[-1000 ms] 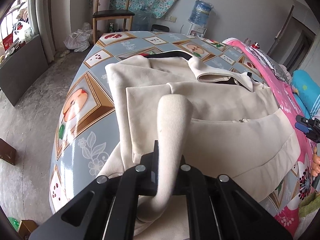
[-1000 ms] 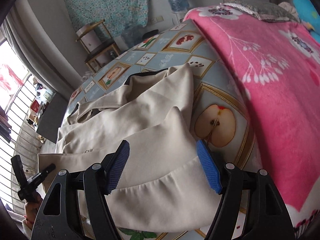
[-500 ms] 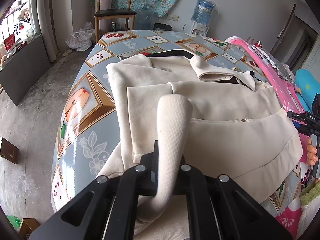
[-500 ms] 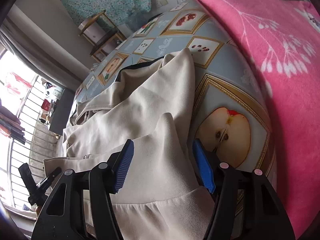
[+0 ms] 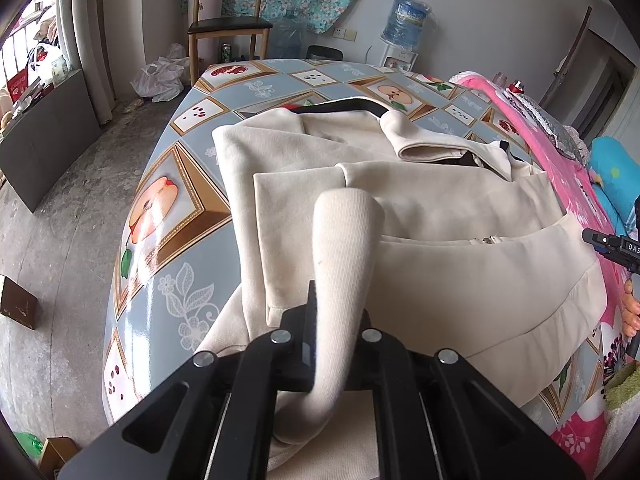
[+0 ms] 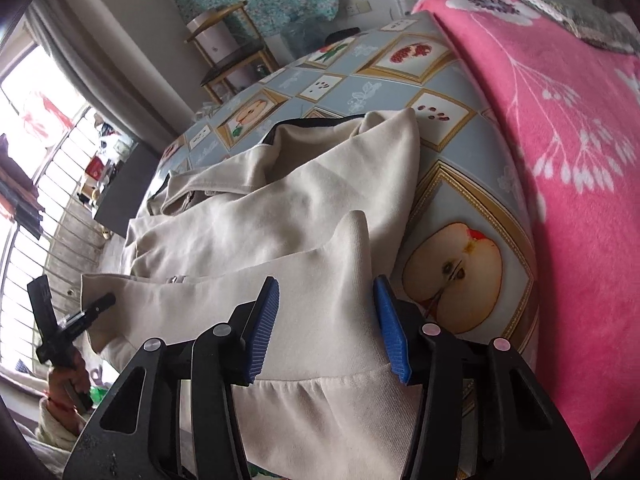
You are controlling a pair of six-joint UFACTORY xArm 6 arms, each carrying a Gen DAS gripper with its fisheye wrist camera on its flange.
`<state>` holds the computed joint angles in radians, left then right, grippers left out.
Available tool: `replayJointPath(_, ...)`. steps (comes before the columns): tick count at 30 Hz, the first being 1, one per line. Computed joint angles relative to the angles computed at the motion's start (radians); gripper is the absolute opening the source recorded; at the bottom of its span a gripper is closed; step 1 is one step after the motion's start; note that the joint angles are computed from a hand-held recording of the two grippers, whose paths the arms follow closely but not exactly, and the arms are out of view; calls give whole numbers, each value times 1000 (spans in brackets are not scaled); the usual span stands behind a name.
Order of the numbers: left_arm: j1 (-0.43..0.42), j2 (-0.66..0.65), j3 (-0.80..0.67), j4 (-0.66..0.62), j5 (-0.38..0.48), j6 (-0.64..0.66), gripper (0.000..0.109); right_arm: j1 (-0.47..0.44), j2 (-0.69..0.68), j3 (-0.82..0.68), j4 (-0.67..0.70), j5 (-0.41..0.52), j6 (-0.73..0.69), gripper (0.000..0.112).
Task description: Fold large clothes
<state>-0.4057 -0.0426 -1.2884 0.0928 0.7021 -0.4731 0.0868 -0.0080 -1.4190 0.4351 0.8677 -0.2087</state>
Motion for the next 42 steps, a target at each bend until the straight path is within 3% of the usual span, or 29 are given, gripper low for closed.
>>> replayJointPath(11, 1, -1, 2, 0, 0, 1, 5, 28, -4, -7, -51, -3, -93, 50)
replayJointPath(16, 1, 0, 1, 2, 2, 1, 5, -9, 42, -66, 52, 17, -137, 50)
replayJointPath(23, 1, 4, -4, 12, 12, -10, 5, -44, 212, -293, 186, 139, -149, 52)
replayJointPath(31, 1, 5, -7, 11, 16, -6, 6, -80, 384, -488, 196, 306, -51, 54)
replayJointPath(42, 2, 1, -2, 7, 15, 1, 6, -150, 239, -289, 297, 325, -114, 54)
